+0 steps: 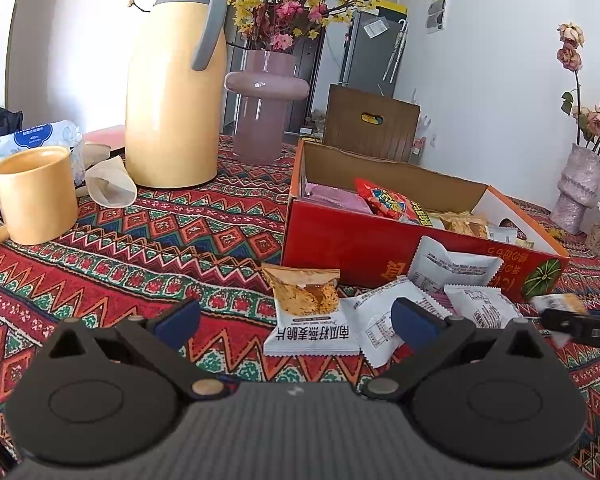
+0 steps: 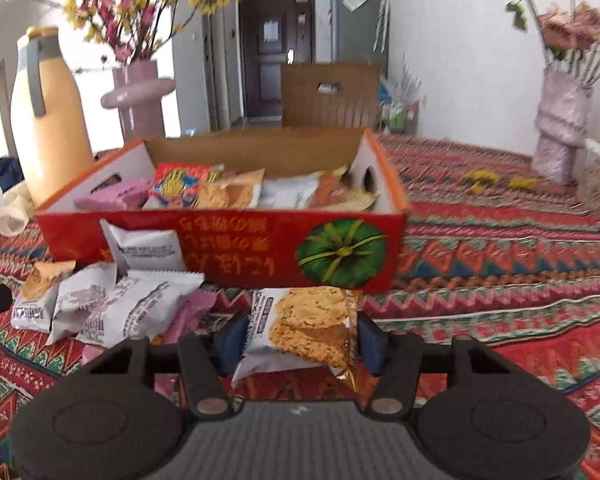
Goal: Organize snacks
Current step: 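Hold the cracker packet in the right tool while the left tool grasps the pumpkin-seed cracker packet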
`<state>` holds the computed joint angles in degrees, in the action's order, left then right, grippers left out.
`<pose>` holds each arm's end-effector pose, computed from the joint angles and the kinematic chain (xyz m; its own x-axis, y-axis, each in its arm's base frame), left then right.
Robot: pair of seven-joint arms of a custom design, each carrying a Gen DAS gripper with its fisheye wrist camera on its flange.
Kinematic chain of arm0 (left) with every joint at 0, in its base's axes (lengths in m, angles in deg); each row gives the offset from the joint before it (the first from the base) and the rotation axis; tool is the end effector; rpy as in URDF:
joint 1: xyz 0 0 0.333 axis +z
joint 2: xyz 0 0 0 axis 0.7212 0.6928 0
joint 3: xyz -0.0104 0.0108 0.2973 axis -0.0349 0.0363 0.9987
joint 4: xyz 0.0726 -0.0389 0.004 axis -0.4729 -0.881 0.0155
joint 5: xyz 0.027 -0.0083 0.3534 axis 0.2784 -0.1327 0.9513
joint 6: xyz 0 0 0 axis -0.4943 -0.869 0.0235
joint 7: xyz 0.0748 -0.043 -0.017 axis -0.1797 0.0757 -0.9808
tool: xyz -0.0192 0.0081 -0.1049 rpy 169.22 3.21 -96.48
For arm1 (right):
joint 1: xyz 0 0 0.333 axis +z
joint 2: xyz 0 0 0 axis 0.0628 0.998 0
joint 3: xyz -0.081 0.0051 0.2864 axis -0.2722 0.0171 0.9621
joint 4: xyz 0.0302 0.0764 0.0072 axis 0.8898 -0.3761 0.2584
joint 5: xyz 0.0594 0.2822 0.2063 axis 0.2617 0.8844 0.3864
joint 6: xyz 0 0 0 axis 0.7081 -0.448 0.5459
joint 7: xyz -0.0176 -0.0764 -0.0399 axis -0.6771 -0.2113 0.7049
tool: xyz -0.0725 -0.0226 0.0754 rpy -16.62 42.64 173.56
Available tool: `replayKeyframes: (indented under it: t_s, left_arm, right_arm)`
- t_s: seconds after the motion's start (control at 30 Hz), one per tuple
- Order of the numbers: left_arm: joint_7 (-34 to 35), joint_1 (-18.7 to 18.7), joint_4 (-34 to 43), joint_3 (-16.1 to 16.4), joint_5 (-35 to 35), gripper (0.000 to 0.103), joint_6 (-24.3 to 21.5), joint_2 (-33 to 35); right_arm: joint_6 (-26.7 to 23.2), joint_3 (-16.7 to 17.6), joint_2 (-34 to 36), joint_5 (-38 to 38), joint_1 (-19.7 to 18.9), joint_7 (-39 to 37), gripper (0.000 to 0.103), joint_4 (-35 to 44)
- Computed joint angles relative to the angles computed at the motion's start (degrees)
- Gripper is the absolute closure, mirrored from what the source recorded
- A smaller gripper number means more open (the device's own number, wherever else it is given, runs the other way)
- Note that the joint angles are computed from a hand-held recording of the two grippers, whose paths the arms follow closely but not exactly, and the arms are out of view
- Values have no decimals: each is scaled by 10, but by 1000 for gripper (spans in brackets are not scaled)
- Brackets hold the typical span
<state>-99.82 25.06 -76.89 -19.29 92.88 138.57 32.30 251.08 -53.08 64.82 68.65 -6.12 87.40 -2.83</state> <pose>0.6001 -0.2581 0.3273 0.3838 -0.9114 0.1486 -0.4066 -0.3113 -0.8590 0.7396 -0.0105 0.3180 0.4136 -0.9095 -0.0417 -0.5482 -0.2122 -0.8090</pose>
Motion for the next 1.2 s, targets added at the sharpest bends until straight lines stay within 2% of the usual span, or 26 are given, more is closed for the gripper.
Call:
replayKeyframes:
  t_s: [0.13,0.2,0.33,0.53,0.73,0.93,1.13,1.2]
  left_arm:
    - [0,-1,0,0,-2,0,-2,0]
    - [3,-1,0,0,-4,0,-5,0]
    - [9,-4,2,0,-10,0,-13,2]
    - [37,-7,11,-1,-33,0,-25,7]
    - [105,-2,16,-2,-77,0,-2,8]
    - [235,-3,61,-2,-168,0,-2,38]
    - [309,-8,131,15,-265,14,-28,78]
    - [335,-10,154,19,-294,22,-43,93]
  right_arm:
    - [33,46,-13,56,-47,-62,47,-28]
    - [33,52,-11,79,-60,-74,47,-28]
    - [16,32,2,92,-52,-54,47,-9]
    - [-10,31,7,114,-57,-67,47,-3]
    - [-35,13,10,123,-50,-49,47,9]
    - [-63,10,14,144,-56,-43,46,20]
    - [-79,9,14,172,-61,-56,46,22]
    - [-84,7,13,179,-62,-61,46,22]
